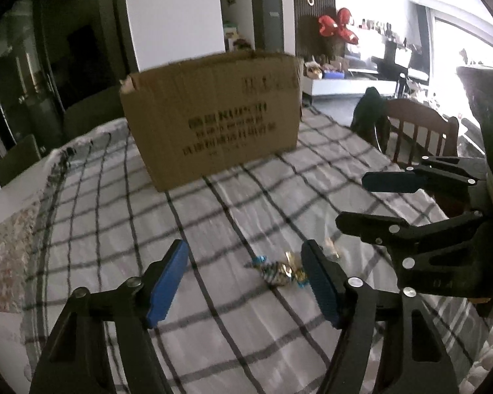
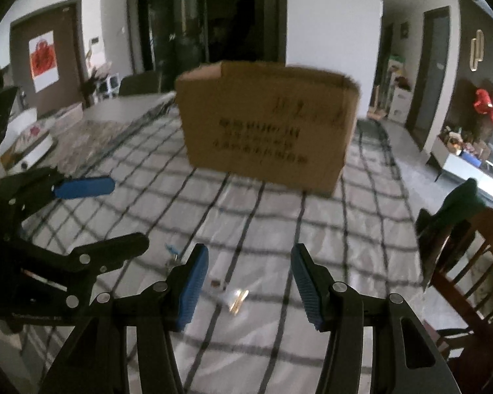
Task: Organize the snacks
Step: 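Grasp the blue-wrapped candy with the left gripper while the right grasps the white stick snack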
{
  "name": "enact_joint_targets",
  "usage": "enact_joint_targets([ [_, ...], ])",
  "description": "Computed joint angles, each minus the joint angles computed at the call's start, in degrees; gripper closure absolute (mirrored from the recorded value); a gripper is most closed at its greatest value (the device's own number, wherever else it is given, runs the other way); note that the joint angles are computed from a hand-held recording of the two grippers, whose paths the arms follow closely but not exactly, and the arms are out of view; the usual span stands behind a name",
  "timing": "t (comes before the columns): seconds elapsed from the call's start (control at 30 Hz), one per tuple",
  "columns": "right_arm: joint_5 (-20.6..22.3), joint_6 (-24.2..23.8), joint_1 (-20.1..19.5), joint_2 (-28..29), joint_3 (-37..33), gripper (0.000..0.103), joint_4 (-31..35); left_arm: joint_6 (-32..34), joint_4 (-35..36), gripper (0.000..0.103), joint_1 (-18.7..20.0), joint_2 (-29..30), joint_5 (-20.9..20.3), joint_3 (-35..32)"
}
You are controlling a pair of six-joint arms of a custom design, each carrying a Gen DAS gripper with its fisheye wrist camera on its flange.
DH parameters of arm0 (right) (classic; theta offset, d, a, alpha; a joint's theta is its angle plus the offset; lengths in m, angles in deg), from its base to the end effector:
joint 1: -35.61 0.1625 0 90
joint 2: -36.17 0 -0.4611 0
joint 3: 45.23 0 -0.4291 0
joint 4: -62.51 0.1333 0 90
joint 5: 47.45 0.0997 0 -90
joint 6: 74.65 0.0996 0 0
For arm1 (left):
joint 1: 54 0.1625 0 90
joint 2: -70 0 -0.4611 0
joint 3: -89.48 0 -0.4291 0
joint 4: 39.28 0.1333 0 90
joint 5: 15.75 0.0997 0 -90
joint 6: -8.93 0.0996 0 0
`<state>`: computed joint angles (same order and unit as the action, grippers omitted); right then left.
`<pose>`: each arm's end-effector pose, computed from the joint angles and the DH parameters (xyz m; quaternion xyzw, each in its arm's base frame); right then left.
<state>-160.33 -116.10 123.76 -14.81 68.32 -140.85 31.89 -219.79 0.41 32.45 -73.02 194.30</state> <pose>0.0744 -0.6248 0.1591 0.2199 -0.8619 0.3246 0.3216 -0.2296 -0.6424 0.0101 0.4101 0.8475 -0.2224 0.2530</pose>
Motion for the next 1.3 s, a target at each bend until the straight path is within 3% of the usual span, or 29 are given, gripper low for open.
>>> enact_joint_targets([
  [0.33,-1.4,-1.0,-1.1,0.9,-1.1,0.051,7.1,-2.7,9.2,0.046,2.3,1.2,-3.8,-3.0],
  [0.67,-0.3,-2.2,-1.8,1.5,-2.6,0.059,11.7,-8.0,15.7,0.058,4.5,2.0,-8.4,-6.1],
  [1.07,1.6,-2.5,-2.5,1.9,-3.9,0.059,14.8,-9.3,17.1,0.073,5.0,2.7,-10.3,-7.3],
  [1.3,1.5,-4.1,-2.2,2.1,-4.2,0.059,15.5,-8.4,13.5,0.074,4.2,1.8,-7.8,-5.5],
])
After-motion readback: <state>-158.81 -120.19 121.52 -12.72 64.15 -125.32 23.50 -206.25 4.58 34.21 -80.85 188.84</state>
